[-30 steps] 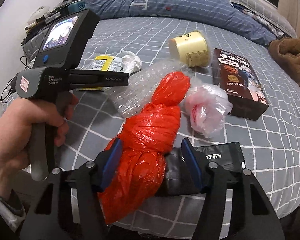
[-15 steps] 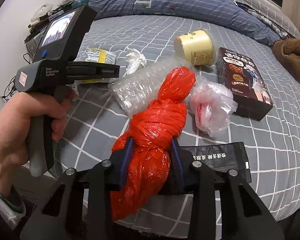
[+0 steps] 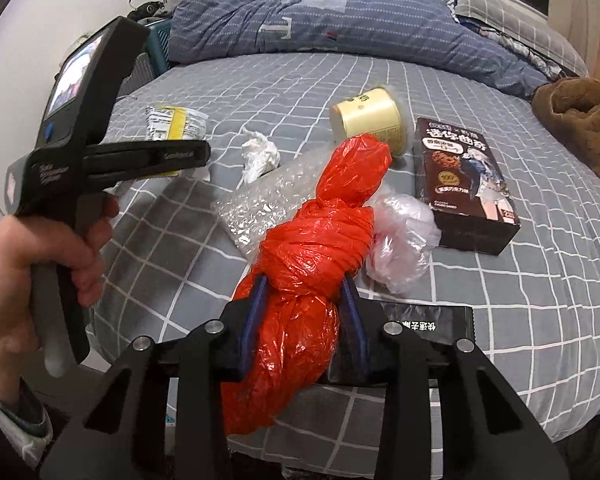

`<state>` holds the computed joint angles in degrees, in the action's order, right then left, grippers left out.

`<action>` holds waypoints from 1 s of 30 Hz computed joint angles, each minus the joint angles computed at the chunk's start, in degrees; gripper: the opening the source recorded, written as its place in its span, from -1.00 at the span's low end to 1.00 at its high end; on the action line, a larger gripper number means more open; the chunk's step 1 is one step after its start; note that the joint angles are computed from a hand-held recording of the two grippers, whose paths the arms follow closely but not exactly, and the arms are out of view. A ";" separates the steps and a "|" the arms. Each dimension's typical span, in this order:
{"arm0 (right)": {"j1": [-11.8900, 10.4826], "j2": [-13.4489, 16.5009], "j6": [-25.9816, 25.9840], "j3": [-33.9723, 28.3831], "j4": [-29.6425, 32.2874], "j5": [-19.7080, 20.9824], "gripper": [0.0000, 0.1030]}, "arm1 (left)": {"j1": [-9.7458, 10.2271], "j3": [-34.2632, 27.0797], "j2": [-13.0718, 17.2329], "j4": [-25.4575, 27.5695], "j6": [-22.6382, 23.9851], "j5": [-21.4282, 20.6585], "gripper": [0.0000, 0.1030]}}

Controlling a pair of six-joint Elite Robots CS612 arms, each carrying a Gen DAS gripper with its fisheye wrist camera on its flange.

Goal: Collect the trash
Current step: 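Grasp the yellow snack wrapper with the left gripper while the right grasps the red bag, then carry the yellow wrapper and red bag in both grippers down toward the bin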

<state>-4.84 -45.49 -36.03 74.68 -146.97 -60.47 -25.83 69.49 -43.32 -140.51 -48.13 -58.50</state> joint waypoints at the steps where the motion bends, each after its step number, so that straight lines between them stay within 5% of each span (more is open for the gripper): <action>1: -0.08 -0.04 0.26 0.01 -0.24 0.20 -0.32 | -0.18 0.26 -0.23 -0.20 0.09 0.07 -0.04; 30: -2.68 -3.04 3.19 3.99 -6.05 1.02 -0.32 | -4.49 5.72 -4.39 -2.69 -0.08 1.18 -0.04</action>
<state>-7.52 -48.52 -32.84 78.67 -153.02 -59.45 -30.33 75.20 -47.71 -143.20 -48.21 -57.32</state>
